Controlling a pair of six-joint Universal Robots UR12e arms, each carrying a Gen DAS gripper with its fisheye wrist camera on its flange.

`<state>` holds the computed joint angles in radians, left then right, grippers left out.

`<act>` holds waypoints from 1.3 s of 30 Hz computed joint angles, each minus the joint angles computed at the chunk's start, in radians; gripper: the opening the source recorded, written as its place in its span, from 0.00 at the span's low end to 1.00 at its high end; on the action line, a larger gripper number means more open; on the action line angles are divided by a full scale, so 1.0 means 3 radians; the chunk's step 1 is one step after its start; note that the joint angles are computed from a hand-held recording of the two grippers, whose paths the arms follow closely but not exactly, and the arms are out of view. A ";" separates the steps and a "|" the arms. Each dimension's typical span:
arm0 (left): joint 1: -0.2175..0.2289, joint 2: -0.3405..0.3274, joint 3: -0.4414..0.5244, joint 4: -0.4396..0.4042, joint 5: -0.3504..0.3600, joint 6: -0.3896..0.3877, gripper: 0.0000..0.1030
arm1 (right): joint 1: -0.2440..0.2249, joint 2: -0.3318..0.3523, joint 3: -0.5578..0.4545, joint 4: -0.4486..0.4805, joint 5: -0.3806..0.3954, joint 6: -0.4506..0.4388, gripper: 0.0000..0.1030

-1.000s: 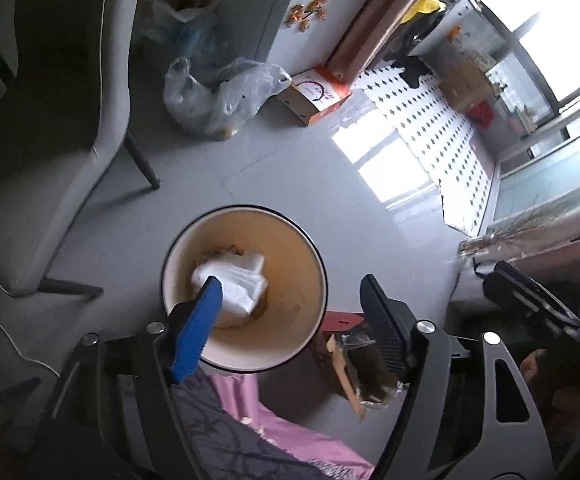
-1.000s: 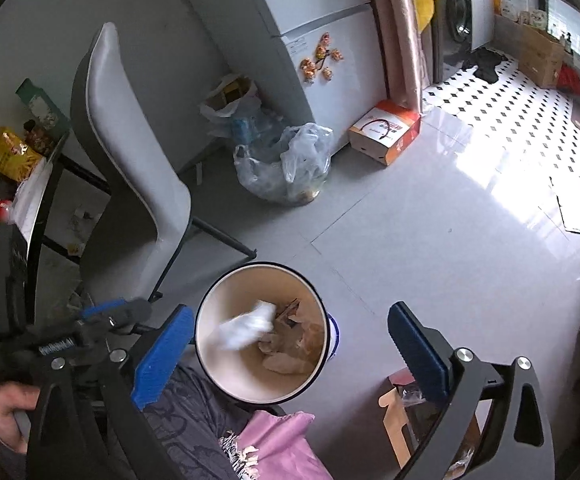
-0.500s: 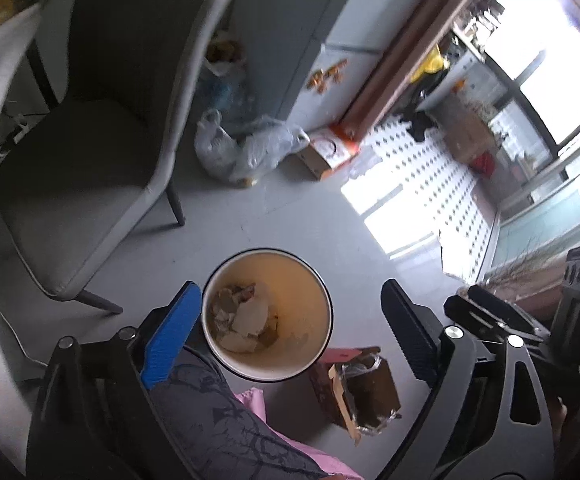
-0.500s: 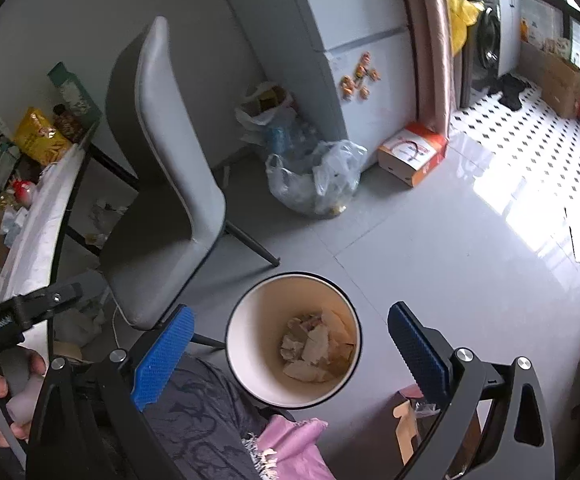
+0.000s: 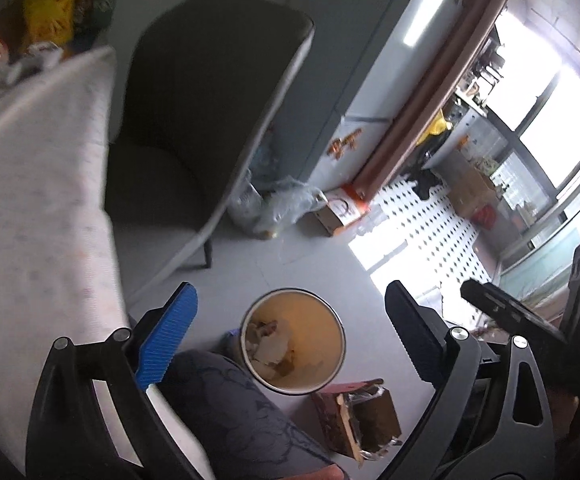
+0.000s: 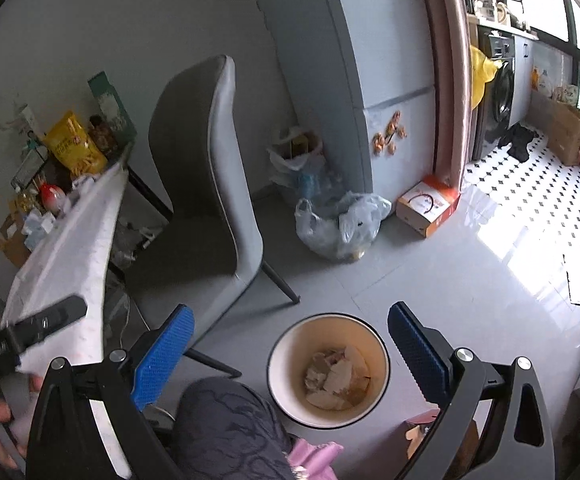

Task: Collect trash

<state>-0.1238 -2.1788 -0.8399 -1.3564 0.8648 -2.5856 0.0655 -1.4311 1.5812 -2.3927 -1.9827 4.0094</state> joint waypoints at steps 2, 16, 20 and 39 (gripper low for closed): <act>0.0049 0.0065 -0.0095 0.0168 -0.0027 -0.0061 0.94 | 0.0055 0.0046 -0.0101 0.0020 -0.0078 -0.0004 0.93; 0.0371 0.0365 -0.0535 0.1154 -0.0083 -0.0658 0.94 | 0.0421 0.0302 -0.0663 0.0279 -0.0635 -0.0200 0.93; 0.0459 0.0473 -0.0686 0.1347 -0.0060 -0.0725 0.94 | 0.0490 0.0359 -0.0731 0.0055 -0.0602 -0.0346 0.93; 0.0720 0.0685 -0.0931 0.1862 -0.0028 -0.0838 0.94 | 0.0594 0.0527 -0.1047 -0.0157 -0.0070 -0.0669 0.93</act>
